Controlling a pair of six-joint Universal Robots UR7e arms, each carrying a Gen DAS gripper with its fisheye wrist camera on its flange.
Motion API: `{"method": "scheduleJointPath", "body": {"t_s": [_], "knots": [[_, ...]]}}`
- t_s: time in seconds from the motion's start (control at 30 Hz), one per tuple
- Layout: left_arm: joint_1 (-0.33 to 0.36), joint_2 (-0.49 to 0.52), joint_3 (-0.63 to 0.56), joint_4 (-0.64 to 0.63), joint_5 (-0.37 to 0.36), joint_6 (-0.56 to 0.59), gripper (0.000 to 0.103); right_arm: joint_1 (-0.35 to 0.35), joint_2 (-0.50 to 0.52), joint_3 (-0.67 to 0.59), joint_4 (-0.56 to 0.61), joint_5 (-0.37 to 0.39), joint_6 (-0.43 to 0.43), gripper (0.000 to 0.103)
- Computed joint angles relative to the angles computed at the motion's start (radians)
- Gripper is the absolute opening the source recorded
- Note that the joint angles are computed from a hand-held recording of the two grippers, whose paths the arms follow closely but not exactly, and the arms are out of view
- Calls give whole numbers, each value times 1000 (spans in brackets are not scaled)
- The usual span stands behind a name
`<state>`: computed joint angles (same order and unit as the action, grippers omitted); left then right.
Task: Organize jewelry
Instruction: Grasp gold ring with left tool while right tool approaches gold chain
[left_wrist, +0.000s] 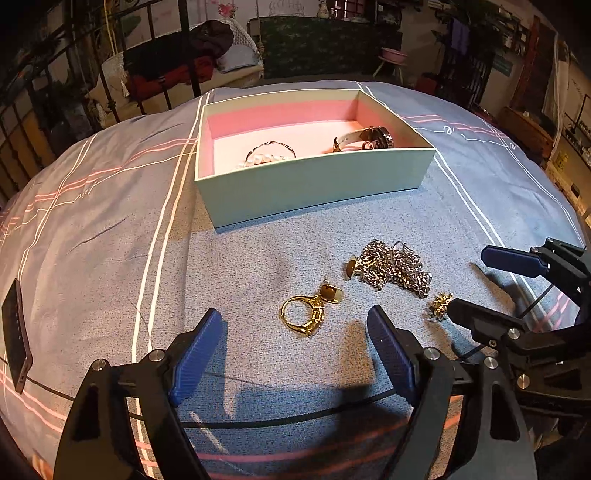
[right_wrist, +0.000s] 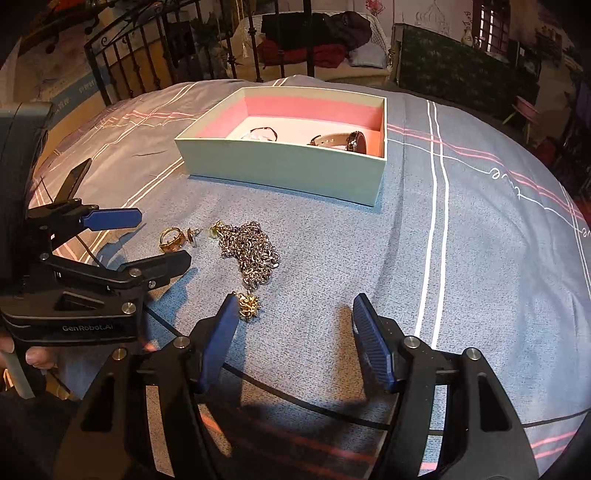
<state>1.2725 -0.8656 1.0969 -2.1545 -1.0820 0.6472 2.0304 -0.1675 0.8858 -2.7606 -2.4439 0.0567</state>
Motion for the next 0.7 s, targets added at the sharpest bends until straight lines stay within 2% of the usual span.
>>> {"method": "scheduleJointPath", "body": {"t_s": [0.07,0.1,0.17,0.33,0.43,0.7], "knots": [[3,-1,-3,12,-14,4,73,3,-3,8,-3,-12,-4,64],[5,1,-7,20,-17,7,68,4,-5,11,-2,-15,-3,64],[8,5,-11,26,-15,16,65,4,-9,17,-1,-16,0,64],[18,18,-41,48,-49,11,56,-1,-14,20,14,28,16,64],[17,23,-46,38,-41,14,44,-2,-4,-1,23,40,17,64],[9,18,-24,-4,-17,44,24,0,8,-21,46,30,23,64]]}}
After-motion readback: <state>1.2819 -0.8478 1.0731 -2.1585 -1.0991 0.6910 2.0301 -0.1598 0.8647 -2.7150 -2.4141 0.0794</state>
